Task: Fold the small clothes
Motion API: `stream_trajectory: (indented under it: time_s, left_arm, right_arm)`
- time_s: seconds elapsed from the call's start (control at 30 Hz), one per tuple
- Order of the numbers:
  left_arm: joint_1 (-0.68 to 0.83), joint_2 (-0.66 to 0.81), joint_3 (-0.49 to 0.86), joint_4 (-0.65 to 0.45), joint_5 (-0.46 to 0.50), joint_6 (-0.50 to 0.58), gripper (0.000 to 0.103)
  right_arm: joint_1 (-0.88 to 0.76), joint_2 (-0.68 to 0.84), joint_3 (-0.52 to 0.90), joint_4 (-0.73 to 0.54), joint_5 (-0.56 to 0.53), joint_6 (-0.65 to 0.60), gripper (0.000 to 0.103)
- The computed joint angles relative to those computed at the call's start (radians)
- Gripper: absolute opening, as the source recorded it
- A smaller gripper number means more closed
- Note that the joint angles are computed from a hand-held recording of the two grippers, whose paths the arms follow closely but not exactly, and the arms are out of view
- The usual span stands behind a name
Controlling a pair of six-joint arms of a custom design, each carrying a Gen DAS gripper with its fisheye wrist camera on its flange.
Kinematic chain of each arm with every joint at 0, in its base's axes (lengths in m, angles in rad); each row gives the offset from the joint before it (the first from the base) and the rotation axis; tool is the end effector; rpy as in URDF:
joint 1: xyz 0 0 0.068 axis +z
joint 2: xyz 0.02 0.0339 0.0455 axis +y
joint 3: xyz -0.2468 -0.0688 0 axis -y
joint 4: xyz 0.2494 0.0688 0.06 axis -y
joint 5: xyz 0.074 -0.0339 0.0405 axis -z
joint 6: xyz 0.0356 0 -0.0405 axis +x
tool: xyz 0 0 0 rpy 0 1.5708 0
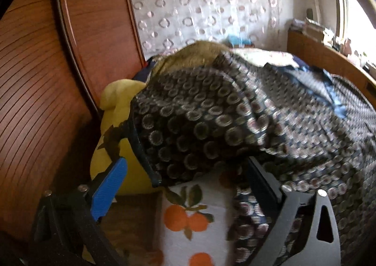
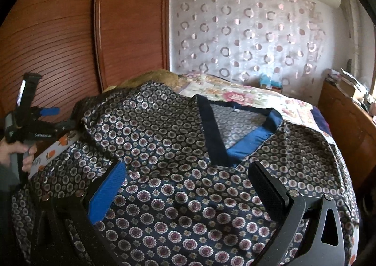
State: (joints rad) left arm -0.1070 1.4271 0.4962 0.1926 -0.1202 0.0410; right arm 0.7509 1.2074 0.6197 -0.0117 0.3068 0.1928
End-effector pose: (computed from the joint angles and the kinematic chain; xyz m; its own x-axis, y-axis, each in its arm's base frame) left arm 0.2615 -0.0238 0.1199 -0.6679 0.1127 -0.7357 0.0453 0.9928 0.1110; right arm 0.1990 0.1711 0.1949 -0.4945 -0.2116 -0.8430 -0.3804 0.9248 -0.0090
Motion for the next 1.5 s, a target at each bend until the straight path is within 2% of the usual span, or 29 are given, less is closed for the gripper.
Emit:
stream_trajectory:
  time_s: [0.13, 0.23, 0.3, 0.33, 0.4, 0.43, 0.6, 0.77, 0.83, 0.97, 1.07, 1.13, 1.27, 1.33, 1.4, 1.5]
  left_arm:
    - [0.024, 0.078, 0.056, -0.033, 0.043, 0.064, 0.088]
    - [0.021, 0.136, 0.102, -0.058, 0.03, 0.079, 0.076]
    - [0.031, 0.165, 0.125, -0.059, 0.018, 0.087, 0.056]
    - [0.04, 0.171, 0.133, -0.058, 0.025, 0.089, 0.05]
    - [0.061, 0.175, 0.142, -0.058, 0.043, 0.091, 0.017]
    - [0.079, 0.157, 0.132, -0.046, 0.062, 0.084, 0.01]
    - [0.127, 0.021, 0.11, -0.055, 0.162, 0.038, 0.004]
    - [0.055, -0.05, 0.167, -0.111, 0.161, 0.038, 0.004]
    - [-0.016, -0.061, 0.208, -0.144, 0.139, 0.037, 0.004]
    - [-0.129, -0.019, 0.288, -0.179, 0.119, 0.043, 0.004]
    - [-0.208, -0.018, 0.291, -0.213, 0.091, 0.041, 0.004]
    - [-0.247, -0.039, 0.262, -0.223, 0.066, 0.03, 0.009]
    - [-0.258, -0.145, 0.176, -0.231, 0.079, 0.004, 0.042]
    - [-0.236, -0.211, 0.131, -0.241, 0.107, -0.007, 0.052]
    - [-0.211, -0.262, 0.097, -0.244, 0.131, -0.016, 0.069]
    - [-0.174, -0.326, 0.054, -0.242, 0.143, -0.014, 0.075]
  right_arm:
    - [-0.016, -0.038, -0.007, -0.037, -0.024, -0.016, 0.103]
    - [-0.025, -0.047, -0.011, -0.046, -0.031, -0.018, 0.103]
    - [-0.028, -0.044, -0.005, -0.051, -0.03, -0.019, 0.103]
    - [-0.027, -0.025, 0.004, -0.04, -0.025, -0.021, 0.103]
    - [-0.022, -0.015, 0.009, -0.034, -0.015, -0.018, 0.103]
    - [-0.023, -0.022, 0.006, -0.037, -0.014, -0.016, 0.103]
    - [-0.021, -0.029, -0.009, -0.027, -0.002, 0.001, 0.103]
    - [-0.024, -0.053, -0.029, -0.029, 0.002, 0.02, 0.103]
    - [-0.023, -0.078, -0.04, -0.038, 0.011, 0.028, 0.103]
    - [-0.025, -0.135, -0.067, -0.061, 0.027, 0.045, 0.103]
    - [-0.036, -0.167, -0.092, -0.063, 0.029, 0.049, 0.103]
    - [-0.033, -0.189, -0.107, -0.073, 0.037, 0.056, 0.103]
    - [-0.03, -0.181, -0.108, -0.075, 0.04, 0.062, 0.103]
    - [-0.03, -0.162, -0.094, -0.075, 0.035, 0.06, 0.103]
    - [-0.019, -0.144, -0.071, -0.083, 0.038, 0.058, 0.103]
    - [0.0, -0.108, -0.032, -0.082, 0.034, 0.048, 0.103]
